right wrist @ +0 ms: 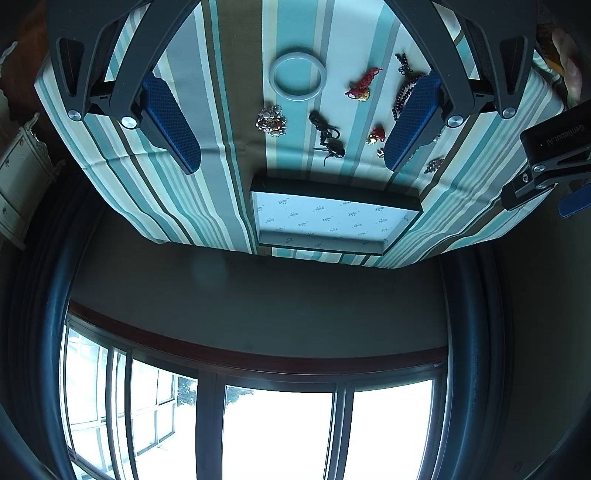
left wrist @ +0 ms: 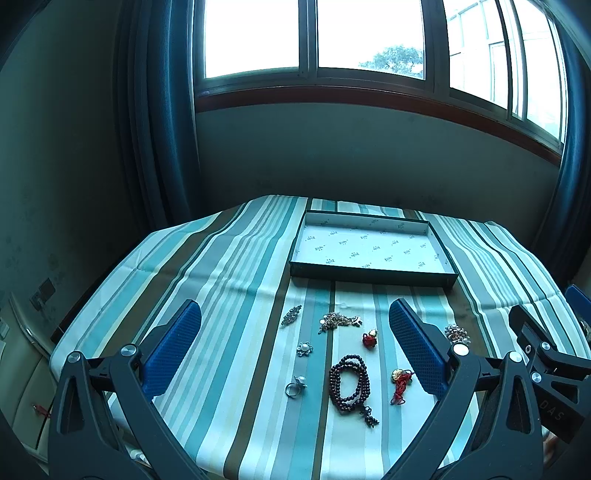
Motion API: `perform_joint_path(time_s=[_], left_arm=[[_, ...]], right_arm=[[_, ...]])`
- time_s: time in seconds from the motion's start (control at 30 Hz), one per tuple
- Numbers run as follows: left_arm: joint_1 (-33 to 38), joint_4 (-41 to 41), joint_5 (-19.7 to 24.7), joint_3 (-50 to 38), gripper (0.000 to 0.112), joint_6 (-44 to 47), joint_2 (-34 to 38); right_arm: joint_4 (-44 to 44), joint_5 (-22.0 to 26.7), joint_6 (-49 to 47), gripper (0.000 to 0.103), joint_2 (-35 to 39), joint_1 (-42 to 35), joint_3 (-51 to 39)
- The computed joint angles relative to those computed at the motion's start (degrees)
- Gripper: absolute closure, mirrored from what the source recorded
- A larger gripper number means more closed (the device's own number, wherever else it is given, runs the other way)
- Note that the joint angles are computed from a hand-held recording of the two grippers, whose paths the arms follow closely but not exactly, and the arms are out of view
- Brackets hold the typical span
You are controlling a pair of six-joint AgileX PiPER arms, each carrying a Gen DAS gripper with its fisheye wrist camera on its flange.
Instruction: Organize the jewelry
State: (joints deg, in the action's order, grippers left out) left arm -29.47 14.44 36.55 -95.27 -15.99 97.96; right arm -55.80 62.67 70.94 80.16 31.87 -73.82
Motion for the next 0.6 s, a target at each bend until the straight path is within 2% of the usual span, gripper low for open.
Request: perform_joint_path(time_s=[0.6], left_arm=[[0.2, -0.6, 0.2, 0.0, 0.011, 0.7, -0.1]], right_arm=[[0.0, 0.2, -0.5, 0.004, 0.2, 0.2, -0.3]])
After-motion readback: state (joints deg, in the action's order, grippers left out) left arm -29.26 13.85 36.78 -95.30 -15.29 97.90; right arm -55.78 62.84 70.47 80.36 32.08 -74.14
